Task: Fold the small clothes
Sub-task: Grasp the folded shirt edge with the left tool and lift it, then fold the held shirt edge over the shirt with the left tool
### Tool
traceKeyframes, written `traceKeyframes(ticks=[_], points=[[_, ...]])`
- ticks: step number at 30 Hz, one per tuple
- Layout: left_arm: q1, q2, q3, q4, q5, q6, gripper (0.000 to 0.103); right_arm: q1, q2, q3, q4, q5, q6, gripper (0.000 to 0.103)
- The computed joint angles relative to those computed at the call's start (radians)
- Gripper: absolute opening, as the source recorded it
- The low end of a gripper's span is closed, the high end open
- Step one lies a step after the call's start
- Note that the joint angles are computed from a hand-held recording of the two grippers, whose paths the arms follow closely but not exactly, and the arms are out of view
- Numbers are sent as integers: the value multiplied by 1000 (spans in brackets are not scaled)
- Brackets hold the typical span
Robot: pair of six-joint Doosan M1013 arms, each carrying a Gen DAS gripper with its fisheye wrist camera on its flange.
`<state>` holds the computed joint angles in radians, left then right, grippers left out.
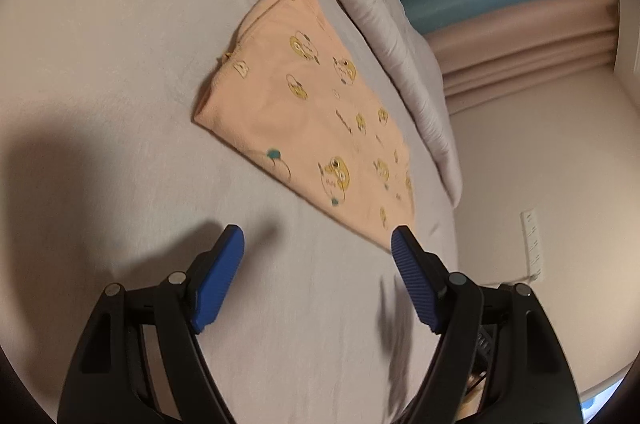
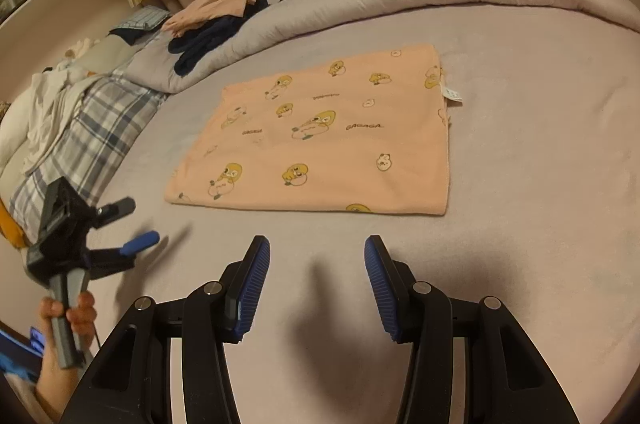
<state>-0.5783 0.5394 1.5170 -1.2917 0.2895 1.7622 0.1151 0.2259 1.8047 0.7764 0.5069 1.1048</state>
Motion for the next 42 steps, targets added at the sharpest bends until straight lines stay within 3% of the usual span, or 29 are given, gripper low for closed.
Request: traceKeyframes(ticks=[3, 11, 15, 20, 28, 33, 38, 40, 42], points=[[13, 17, -9, -103, 9, 59, 76, 2, 4, -3, 13, 6, -12, 50], [41, 61, -61, -188, 17, 123, 76, 6, 17, -15, 41, 13, -48, 50], [55, 85, -96, -163, 20, 111, 76, 5, 22, -18, 55, 15, -56, 50], [73, 121, -166, -17, 57, -17, 76, 8, 30, -31, 31, 15, -50, 50], [103, 151, -212, -57, 94, 16, 75, 17, 55, -64, 61, 13, -90, 50], [119, 184, -286, 91, 163, -93, 74, 28, 78, -95, 36, 13, -85, 50], [115, 219, -363, 254, 222, -205, 74, 44, 124, -170, -98, 5, 26, 50], [108, 232, -400, 362, 251, -270, 71, 51, 151, -215, -176, 15, 96, 50], [100, 236, -419, 482, 269, -347, 55, 58, 180, -263, -229, 38, 139, 50]])
